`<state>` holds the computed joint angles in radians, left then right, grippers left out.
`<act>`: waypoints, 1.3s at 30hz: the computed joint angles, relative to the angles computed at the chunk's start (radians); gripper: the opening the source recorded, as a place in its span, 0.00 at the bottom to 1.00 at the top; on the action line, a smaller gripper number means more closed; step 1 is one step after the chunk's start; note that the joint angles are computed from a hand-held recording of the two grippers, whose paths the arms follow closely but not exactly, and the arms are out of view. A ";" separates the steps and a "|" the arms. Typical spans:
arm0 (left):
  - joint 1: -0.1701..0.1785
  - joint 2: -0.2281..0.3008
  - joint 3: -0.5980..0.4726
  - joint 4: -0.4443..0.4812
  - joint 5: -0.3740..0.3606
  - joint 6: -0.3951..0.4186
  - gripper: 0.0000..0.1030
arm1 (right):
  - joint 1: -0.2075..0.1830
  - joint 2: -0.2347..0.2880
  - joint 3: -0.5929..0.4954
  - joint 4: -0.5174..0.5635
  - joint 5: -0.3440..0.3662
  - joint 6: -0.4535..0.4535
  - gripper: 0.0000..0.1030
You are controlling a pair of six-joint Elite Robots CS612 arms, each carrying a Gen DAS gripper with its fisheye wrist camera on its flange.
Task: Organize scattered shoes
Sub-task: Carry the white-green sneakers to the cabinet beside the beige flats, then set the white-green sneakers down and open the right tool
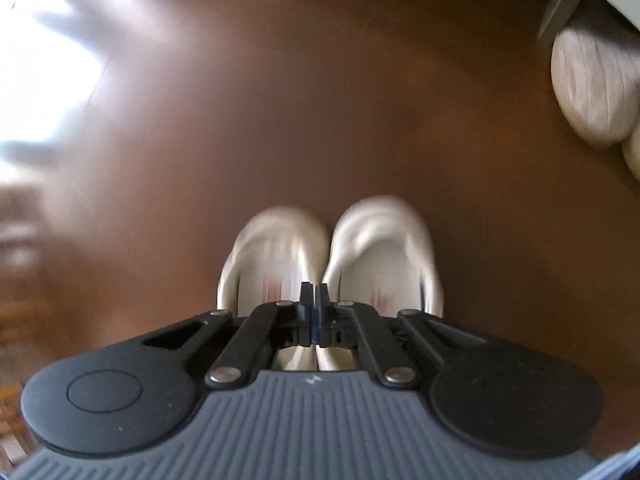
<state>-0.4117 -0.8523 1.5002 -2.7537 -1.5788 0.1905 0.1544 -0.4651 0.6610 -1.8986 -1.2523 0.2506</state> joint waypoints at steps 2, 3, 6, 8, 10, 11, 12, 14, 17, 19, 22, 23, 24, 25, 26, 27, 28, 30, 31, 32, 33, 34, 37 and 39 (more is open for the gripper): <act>0.031 0.040 -0.038 0.010 -0.082 0.033 0.98 | -0.017 -0.019 0.038 -0.044 0.060 -0.056 0.00; 0.035 0.049 -0.038 0.012 -0.108 0.046 0.98 | -0.025 -0.029 0.057 -0.063 0.093 -0.087 0.01; 0.053 0.055 -0.031 0.049 -0.180 0.113 0.98 | -0.041 -0.105 0.208 -0.159 0.142 -0.279 0.23; 0.062 0.045 0.004 0.055 -0.228 0.159 0.98 | -0.053 -0.173 0.350 -0.235 0.148 -0.406 0.30; 0.061 0.037 0.037 0.044 -0.238 0.190 0.98 | -0.061 -0.215 0.449 -0.285 0.146 -0.480 0.31; 0.060 0.034 0.053 0.038 -0.242 0.206 0.98 | -0.070 -0.240 0.515 -0.314 0.159 -0.510 0.32; 0.058 0.034 0.062 0.031 -0.244 0.219 0.98 | -0.077 -0.256 0.556 -0.328 0.170 -0.541 0.36; 0.054 0.035 0.083 0.009 -0.249 0.273 0.98 | -0.089 -0.298 0.660 -0.371 0.187 -0.649 0.42; 0.046 0.049 0.084 -0.014 -0.251 0.314 1.00 | -0.091 -0.337 0.759 -0.465 0.186 -0.743 0.51; 0.044 0.053 0.084 -0.033 -0.245 0.319 1.00 | -0.085 -0.342 0.812 -0.561 0.195 -0.790 0.51; 0.045 0.060 0.072 -0.030 -0.238 0.315 1.00 | -0.083 -0.346 0.836 -0.635 0.228 -0.760 0.61; 0.044 0.064 0.063 -0.022 -0.234 0.311 1.00 | -0.084 -0.344 0.842 -0.665 0.231 -0.745 0.61; 0.044 0.068 0.052 -0.013 -0.231 0.309 1.00 | -0.084 -0.335 0.842 -0.702 0.233 -0.701 0.60; 0.044 0.075 0.037 -0.003 -0.227 0.307 1.00 | -0.085 -0.312 0.829 -0.737 0.241 -0.636 0.59; 0.045 0.084 0.018 0.010 -0.225 0.308 1.00 | -0.083 -0.305 0.834 -0.764 0.243 -0.599 0.59; 0.046 0.092 0.000 0.021 -0.224 0.310 1.00 | -0.085 -0.296 0.826 -0.789 0.246 -0.542 0.59; 0.049 0.108 -0.035 0.043 -0.222 0.316 1.00 | -0.087 -0.297 0.831 -0.805 0.244 -0.520 0.58; 0.052 0.140 -0.105 0.089 -0.219 0.330 1.00 | -0.087 -0.277 0.802 -0.847 0.226 -0.448 0.58; 0.054 0.159 -0.144 0.114 -0.218 0.339 1.00 | -0.086 -0.266 0.785 -0.861 0.217 -0.422 0.58; 0.057 0.182 -0.193 0.145 -0.218 0.350 1.00 | -0.085 -0.255 0.769 -0.874 0.207 -0.398 0.58; 0.059 0.198 -0.227 0.165 -0.219 0.359 1.00 | -0.084 -0.235 0.734 -0.887 0.187 -0.353 0.58; 0.062 0.228 -0.289 0.200 -0.223 0.374 1.00 | -0.085 -0.223 0.711 -0.892 0.175 -0.324 0.58; 0.069 0.320 -0.475 0.299 -0.226 0.417 1.00 | -0.086 -0.176 0.625 -0.908 0.126 -0.230 0.58; 0.073 0.381 -0.599 0.361 -0.230 0.442 1.00 | -0.085 -0.134 0.545 -0.913 0.076 -0.174 0.58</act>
